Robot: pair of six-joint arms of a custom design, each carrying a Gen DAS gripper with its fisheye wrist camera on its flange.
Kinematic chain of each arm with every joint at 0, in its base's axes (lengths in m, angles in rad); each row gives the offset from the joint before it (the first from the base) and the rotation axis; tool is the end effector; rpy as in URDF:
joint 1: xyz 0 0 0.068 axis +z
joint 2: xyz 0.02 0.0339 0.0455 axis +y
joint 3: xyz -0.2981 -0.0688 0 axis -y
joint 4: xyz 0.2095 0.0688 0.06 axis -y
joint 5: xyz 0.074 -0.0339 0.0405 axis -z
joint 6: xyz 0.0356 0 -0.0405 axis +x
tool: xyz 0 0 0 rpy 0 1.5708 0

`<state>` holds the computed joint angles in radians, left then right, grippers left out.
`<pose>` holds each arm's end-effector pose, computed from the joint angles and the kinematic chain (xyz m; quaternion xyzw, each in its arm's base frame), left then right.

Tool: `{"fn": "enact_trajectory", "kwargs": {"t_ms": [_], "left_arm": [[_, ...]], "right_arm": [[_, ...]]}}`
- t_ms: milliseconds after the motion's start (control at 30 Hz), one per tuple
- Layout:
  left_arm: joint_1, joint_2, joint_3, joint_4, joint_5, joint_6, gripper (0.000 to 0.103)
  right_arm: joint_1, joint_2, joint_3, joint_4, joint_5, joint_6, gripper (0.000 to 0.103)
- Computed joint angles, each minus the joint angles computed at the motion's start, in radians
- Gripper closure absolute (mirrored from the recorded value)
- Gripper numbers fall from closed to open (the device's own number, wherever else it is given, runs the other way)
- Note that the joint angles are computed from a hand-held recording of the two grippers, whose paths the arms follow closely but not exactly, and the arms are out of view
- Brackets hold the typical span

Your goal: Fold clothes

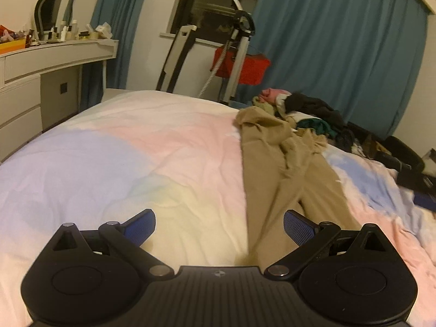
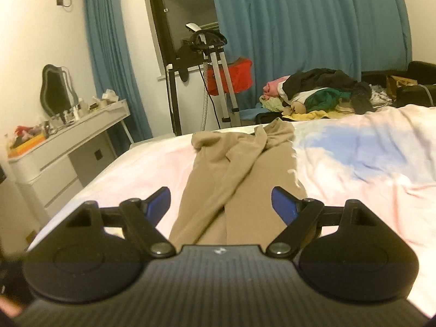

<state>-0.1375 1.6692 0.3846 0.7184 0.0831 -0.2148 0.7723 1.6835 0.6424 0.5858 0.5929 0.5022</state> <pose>0.2555 -0.0383 0.1674 -0.0139 0.8758 -0.1201 0.4672 0.2317 0.1980 0.2137 0.0440 0.8249 0.1020 0.5543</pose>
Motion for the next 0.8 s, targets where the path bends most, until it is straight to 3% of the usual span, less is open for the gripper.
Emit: {"fn": "enact_trajectory", "kwargs": {"t_ms": [133, 267, 533, 700, 800], "left_arm": [[-0.056, -0.095, -0.024, -0.094, -0.059, 0.038, 0.002], [-0.089, -0.184, -0.044, -0.157, -0.065, 0.03, 0.002], [-0.086, -0.236, 0.032, -0.442, -0.096, 0.073, 0.003], [-0.065, -0.221, 0.039, -0.494, -0.124, 0.05, 0.003], [-0.047, -0.201, 0.059, -0.533, -0.124, 0.037, 0.004]], "right_arm": [[0.086, -0.098, -0.177, 0.073, 0.062, 0.051, 0.02], [0.121, -0.113, -0.315, 0.181, 0.106, 0.178, 0.02], [0.102, -0.12, -0.385, 0.294, 0.098, 0.208, 0.02], [0.066, -0.082, -0.427, 0.334, 0.09, 0.239, 0.02], [0.007, -0.062, -0.423, 0.305, 0.029, 0.302, 0.02]]}}
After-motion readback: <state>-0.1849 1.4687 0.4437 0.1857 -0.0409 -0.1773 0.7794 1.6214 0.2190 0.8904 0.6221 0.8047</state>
